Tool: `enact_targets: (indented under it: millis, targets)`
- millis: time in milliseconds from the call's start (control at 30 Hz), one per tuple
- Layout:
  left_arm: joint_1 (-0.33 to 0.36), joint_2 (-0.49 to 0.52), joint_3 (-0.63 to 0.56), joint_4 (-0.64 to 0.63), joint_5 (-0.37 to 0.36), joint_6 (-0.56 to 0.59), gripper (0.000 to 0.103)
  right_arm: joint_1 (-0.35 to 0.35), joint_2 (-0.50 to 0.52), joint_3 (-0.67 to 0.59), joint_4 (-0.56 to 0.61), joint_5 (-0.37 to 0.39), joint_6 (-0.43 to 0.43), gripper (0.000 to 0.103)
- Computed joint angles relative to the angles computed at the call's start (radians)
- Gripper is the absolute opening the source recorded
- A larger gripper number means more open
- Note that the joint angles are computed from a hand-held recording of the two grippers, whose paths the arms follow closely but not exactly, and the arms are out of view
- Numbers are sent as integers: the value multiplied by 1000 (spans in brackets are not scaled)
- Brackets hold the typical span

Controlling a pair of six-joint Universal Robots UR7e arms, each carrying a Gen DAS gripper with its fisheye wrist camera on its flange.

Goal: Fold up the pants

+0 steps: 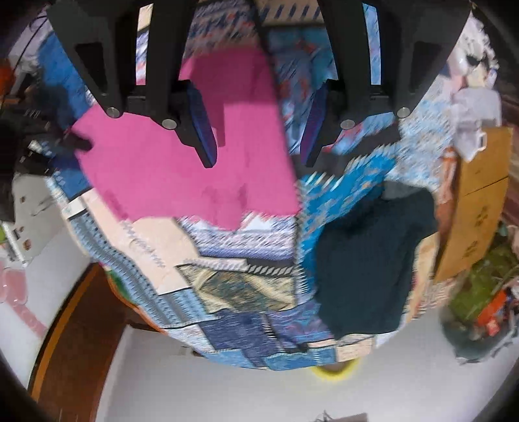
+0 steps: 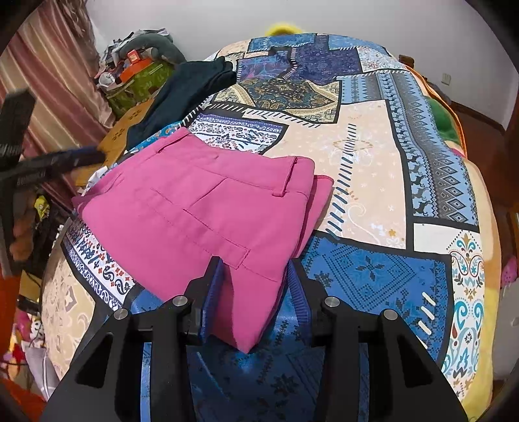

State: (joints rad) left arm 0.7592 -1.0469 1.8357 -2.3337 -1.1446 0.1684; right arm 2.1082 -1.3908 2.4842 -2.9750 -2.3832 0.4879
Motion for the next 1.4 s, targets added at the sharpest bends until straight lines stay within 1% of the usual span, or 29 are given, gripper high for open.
enact_targets:
  millis: [33, 133, 200, 267, 333, 400, 500, 533, 567, 633, 667, 700, 733, 767, 900, 1000, 1167, 1233, 1300, 1333, 1400]
  targets:
    - [4, 32, -33, 19, -18, 5, 55, 0, 0, -2, 6, 1, -2, 38]
    - [4, 101, -88, 55, -26, 23, 55, -4, -7, -7, 24, 10, -11, 38]
    - [3, 152, -124, 89, -6, 27, 55, -9, -20, -14, 53, 23, -14, 38]
    - [10, 187, -160, 142, -11, 18, 55, -17, -41, -27, 92, 38, -28, 38]
    - [18, 209, -182, 184, -18, 16, 55, -14, -43, -36, 93, 15, -47, 38]
    - [21, 215, -182, 190, -17, 27, 55, -23, -38, -45, 62, -18, -74, 38]
    - [20, 212, -175, 185, -19, 37, 55, -72, -25, -54, -16, -18, -120, 39]
    - [20, 211, -174, 184, -22, 39, 52, -90, -19, -60, -29, -14, -129, 39]
    - [23, 209, -171, 181, -33, 42, 50, -114, -12, -68, -39, -2, -138, 39]
    - [27, 206, -168, 175, -52, 45, 41, -158, 2, -75, -74, 38, -168, 39]
    - [24, 202, -159, 163, -47, 48, 40, -177, 9, -81, -76, 53, -172, 38]
    - [20, 196, -143, 139, -36, 53, 40, -192, 12, -88, -54, 72, -170, 33]
    - [17, 192, -133, 126, -28, 57, 39, -205, 15, -89, -54, 94, -184, 32]
    - [15, 188, -122, 111, -20, 62, 39, -209, 28, -89, -71, 94, -203, 31]
    - [23, 184, -107, 87, -15, 57, 39, -208, 30, -87, -64, 81, -221, 24]
    - [27, 185, -110, 88, -17, 37, 39, -205, 27, -87, -44, 71, -219, 23]
    - [11, 154, -74, 45, 5, 46, 39, -167, 38, -104, -3, 6, -204, 25]
    - [3, 138, -53, 22, 33, 44, 45, -151, 38, -105, 10, -18, -185, 26]
    - [-8, 116, -20, -17, 72, 65, 50, -137, 33, -101, 29, -29, -160, 32]
    - [-10, 109, -12, -21, 82, 72, 55, -133, 32, -97, 32, -30, -150, 35]
    - [-9, 99, 0, -23, 94, 75, 60, -122, 23, -85, 35, -33, -125, 46]
